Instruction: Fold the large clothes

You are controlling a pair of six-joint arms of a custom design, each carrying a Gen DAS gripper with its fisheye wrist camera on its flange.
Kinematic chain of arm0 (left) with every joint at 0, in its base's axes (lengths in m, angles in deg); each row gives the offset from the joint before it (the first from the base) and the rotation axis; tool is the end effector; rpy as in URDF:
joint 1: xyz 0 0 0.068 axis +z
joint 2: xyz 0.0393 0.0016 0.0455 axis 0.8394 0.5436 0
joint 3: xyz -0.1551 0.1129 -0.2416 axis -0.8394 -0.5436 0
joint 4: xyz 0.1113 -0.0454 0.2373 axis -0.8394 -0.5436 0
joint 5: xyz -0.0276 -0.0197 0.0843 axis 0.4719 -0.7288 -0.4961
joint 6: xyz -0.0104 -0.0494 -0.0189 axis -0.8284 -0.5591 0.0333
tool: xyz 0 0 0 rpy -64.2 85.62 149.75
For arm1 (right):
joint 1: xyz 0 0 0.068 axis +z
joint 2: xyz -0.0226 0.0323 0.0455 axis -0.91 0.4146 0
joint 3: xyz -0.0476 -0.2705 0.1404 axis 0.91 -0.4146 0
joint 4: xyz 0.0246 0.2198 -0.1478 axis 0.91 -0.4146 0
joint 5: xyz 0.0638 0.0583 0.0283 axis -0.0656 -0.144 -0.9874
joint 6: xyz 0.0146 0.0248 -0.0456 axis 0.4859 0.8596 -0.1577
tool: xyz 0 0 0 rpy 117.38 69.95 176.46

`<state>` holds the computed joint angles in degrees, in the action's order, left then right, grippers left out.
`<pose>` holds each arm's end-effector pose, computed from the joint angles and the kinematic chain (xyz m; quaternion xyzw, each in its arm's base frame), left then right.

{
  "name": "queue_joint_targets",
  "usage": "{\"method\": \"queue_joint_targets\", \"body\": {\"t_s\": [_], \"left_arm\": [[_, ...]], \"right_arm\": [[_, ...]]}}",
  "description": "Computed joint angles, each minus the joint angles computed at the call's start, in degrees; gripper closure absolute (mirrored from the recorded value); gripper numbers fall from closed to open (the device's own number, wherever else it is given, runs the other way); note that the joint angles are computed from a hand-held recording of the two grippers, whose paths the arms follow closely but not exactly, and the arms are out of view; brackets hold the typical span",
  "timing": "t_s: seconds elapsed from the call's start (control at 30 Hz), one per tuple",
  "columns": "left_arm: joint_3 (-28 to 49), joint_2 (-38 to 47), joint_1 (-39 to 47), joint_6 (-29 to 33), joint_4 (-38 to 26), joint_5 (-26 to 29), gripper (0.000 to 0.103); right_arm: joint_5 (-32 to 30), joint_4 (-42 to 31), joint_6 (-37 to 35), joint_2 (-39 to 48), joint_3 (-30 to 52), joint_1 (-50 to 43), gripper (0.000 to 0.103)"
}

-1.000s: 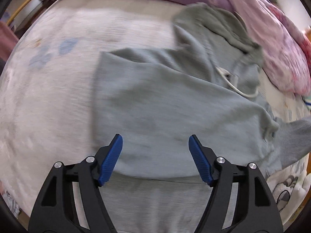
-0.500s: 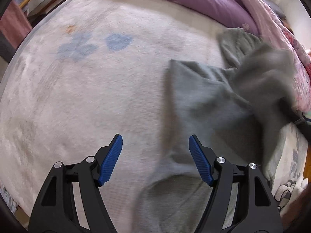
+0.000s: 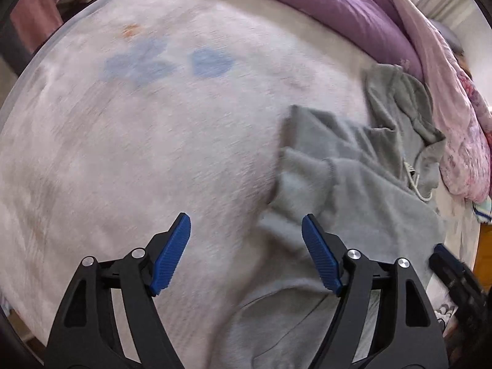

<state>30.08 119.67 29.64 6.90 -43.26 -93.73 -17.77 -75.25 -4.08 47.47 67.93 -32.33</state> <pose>0.1521 -0.0749 0.1874 -0.2618 0.9518 -0.0641 0.1461 0.1967 0.1381 0.2417 -0.1806 0.9514 0.1906 0.1610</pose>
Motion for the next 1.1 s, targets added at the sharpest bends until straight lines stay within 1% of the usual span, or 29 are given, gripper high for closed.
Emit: {"method": "queue_joint_targets", "body": {"t_s": [0.07,0.13,0.17,0.2,0.27,0.33,0.37,0.43,0.5,0.57,0.6,0.63,0.77,0.83,0.93,1.0,1.03,1.07,1.1], "left_arm": [[2.9,4.6,1.2,3.0,3.1,0.9,0.027],[6.9,10.6,3.3,6.9,7.3,3.5,0.027],[8.4,12.9,4.2,8.3,8.9,4.5,0.027],[10.5,15.7,5.4,10.2,10.8,6.0,0.023],[16.9,23.7,7.4,14.2,13.4,9.1,0.022],[23.0,30.8,8.8,18.4,15.1,11.7,0.022],[25.6,33.6,9.4,19.7,15.4,12.6,0.022],[32.7,40.4,10.4,22.3,14.4,13.4,0.022],[40.4,47.1,11.2,23.9,13.0,13.6,0.022],[47.7,53.1,12.3,25.3,11.6,15.1,0.022],[50.1,55.0,12.4,25.3,10.7,14.6,0.022],[54.2,57.9,12.6,25.6,9.0,14.2,0.022],[61.7,63.9,13.2,26.0,8.2,15.8,0.022],[65.4,66.9,13.3,26.7,7.3,16.4,0.022],[70.9,71.0,13.2,26.7,4.3,14.7,0.022],[72.9,72.8,13.5,25.2,3.4,15.2,0.022],[74.1,73.7,13.6,24.8,2.6,15.4,0.024],[74.7,73.9,13.6,24.7,2.2,14.6,0.037],[75.1,73.9,13.7,24.9,1.7,14.2,0.067]], "right_arm": [[-2.5,-2.6,-6.2,1.6,1.0,-11.7,0.048],[-3.2,-3.1,-10.8,6.0,3.2,-20.7,0.048],[-5.2,-2.7,-11.9,8.7,4.8,-24.8,0.048],[-6.3,-2.3,-12.2,11.8,6.9,-27.6,0.048],[-5.1,-2.3,-12.7,16.4,10.5,-29.8,0.046],[-8.4,-2.3,-13.8,21.7,14.8,-34.3,0.044],[-9.5,-2.2,-12.3,25.5,17.8,-35.3,0.042],[-8.4,-2.1,-11.3,29.7,22.0,-36.4,0.038],[-9.4,-1.5,-9.5,34.1,26.2,-36.8,0.037],[-10.4,-1.3,-6.7,38.6,30.5,-37.2,0.036],[-11.6,-1.5,-5.6,40.3,32.2,-37.6,0.036],[-12.9,-0.8,-3.9,42.0,33.6,-38.0,0.036],[-18.6,1.7,4.3,48.9,39.2,-39.7,0.035],[-19.7,3.0,6.8,51.0,40.3,-40.0,0.035],[-20.4,4.0,9.4,53.5,41.7,-40.1,0.033],[-21.1,6.0,9.6,53.4,41.1,-40.4,0.033],[-20.8,5.8,8.4,53.4,41.3,-40.3,0.04],[-20.6,5.5,6.8,53.0,41.3,-40.2,0.048],[-21.1,4.9,6.0,53.2,41.6,-40.2,0.067]]}}
